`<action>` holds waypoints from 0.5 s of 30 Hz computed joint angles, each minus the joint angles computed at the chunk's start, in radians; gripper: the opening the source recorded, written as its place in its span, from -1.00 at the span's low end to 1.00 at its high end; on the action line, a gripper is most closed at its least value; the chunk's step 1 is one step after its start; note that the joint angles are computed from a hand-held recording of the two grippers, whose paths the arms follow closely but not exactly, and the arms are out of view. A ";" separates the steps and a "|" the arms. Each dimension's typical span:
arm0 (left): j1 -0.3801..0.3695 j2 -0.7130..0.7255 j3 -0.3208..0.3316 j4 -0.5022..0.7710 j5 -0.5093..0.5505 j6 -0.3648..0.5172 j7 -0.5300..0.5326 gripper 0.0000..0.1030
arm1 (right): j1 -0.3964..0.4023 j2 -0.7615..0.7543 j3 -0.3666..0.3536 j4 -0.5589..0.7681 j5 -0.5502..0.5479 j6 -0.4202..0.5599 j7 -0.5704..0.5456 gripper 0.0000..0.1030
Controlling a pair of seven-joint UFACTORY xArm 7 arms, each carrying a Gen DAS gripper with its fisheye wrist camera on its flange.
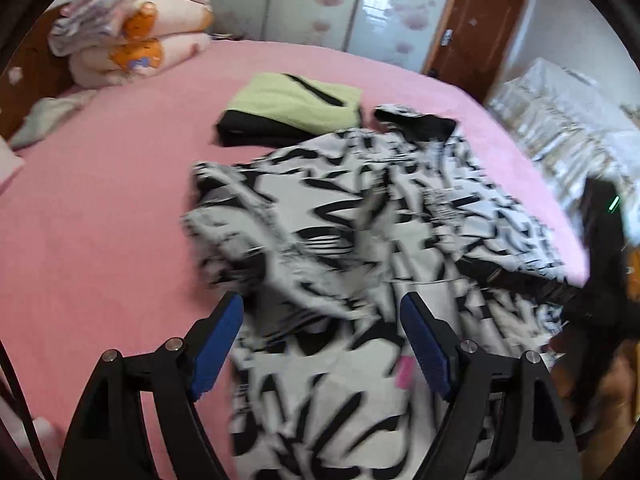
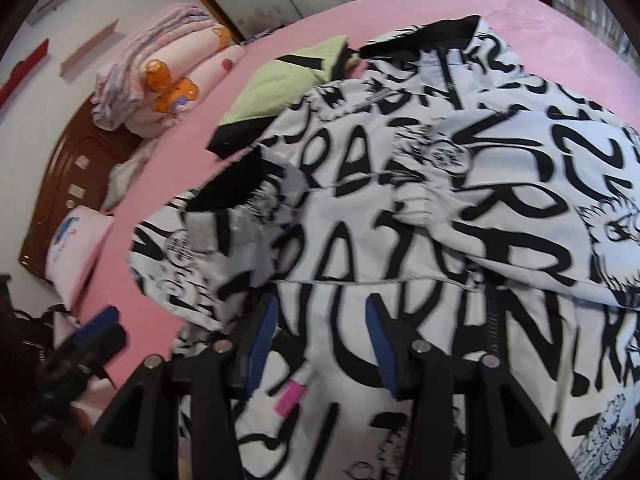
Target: Fold large clothes
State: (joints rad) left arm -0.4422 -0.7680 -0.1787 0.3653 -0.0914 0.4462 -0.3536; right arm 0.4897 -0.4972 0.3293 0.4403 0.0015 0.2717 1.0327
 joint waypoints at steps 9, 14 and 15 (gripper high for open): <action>0.092 0.056 0.021 -0.061 0.016 0.014 -0.077 0.54 | 0.050 0.268 -0.074 0.255 0.068 -0.002 -0.171 0.20; 0.093 0.088 0.053 -0.078 0.001 -0.009 -0.061 0.54 | 0.068 0.401 -0.113 0.386 0.224 0.076 -0.310 0.20; 0.094 0.093 0.055 -0.080 0.000 -0.018 -0.057 0.54 | 0.059 0.422 -0.113 0.409 0.246 0.101 -0.324 0.20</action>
